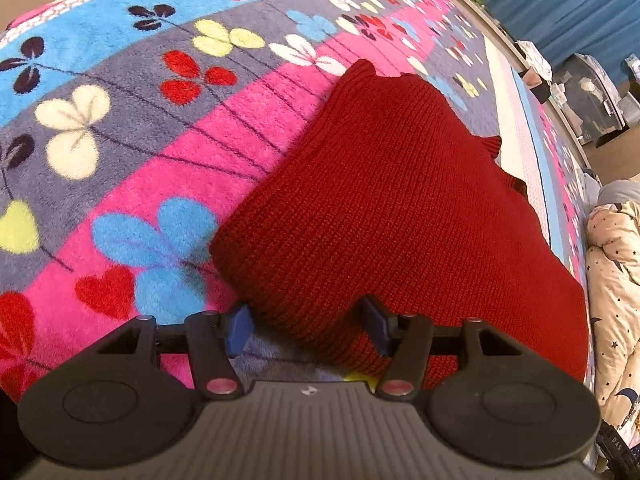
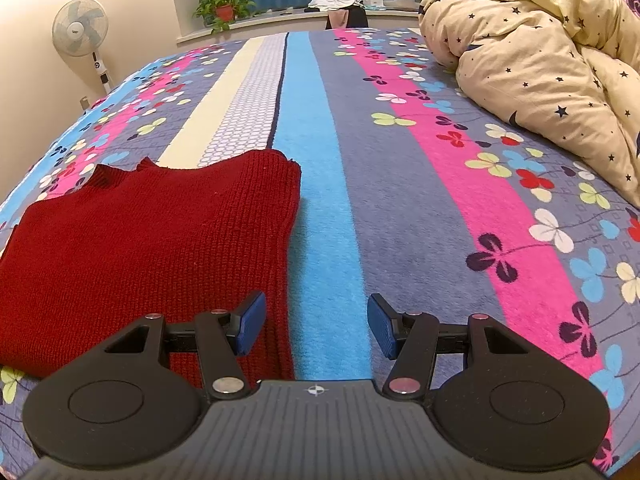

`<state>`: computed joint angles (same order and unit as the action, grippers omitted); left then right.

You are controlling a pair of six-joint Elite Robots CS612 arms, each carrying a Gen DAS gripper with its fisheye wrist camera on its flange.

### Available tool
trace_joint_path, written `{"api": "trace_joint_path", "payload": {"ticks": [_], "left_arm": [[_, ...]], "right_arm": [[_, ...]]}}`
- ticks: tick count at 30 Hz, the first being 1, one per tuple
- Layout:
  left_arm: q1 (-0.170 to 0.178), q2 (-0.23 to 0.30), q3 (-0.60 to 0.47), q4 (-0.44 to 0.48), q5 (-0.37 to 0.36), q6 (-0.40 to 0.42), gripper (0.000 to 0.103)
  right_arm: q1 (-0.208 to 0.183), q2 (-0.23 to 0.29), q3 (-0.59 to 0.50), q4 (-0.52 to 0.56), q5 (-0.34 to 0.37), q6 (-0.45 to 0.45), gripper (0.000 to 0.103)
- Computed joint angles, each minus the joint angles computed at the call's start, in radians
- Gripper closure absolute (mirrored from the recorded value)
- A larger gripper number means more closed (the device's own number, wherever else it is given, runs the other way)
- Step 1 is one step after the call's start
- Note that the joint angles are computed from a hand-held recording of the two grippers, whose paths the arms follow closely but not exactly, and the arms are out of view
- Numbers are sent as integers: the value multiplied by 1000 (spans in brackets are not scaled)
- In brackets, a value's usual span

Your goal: Fold small clothes

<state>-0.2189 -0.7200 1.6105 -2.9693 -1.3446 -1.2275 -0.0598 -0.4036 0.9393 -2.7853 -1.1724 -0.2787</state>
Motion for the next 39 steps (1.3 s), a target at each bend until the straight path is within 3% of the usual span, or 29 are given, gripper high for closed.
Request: {"api": "trace_joint_path", "payload": {"ticks": [26, 29, 34, 39], "left_arm": [[-7, 1, -8, 25, 31, 9, 40], [-10, -1, -9, 32, 44, 26, 47], [-17, -6, -3, 30, 77, 45, 70], [-26, -10, 3, 13, 113, 93, 81]], "right_arm": [[1, 1, -3, 14, -6, -14, 45], [1, 1, -3, 13, -6, -14, 45], [1, 1, -4, 12, -3, -12, 45], [1, 1, -5, 11, -4, -12, 45]]}}
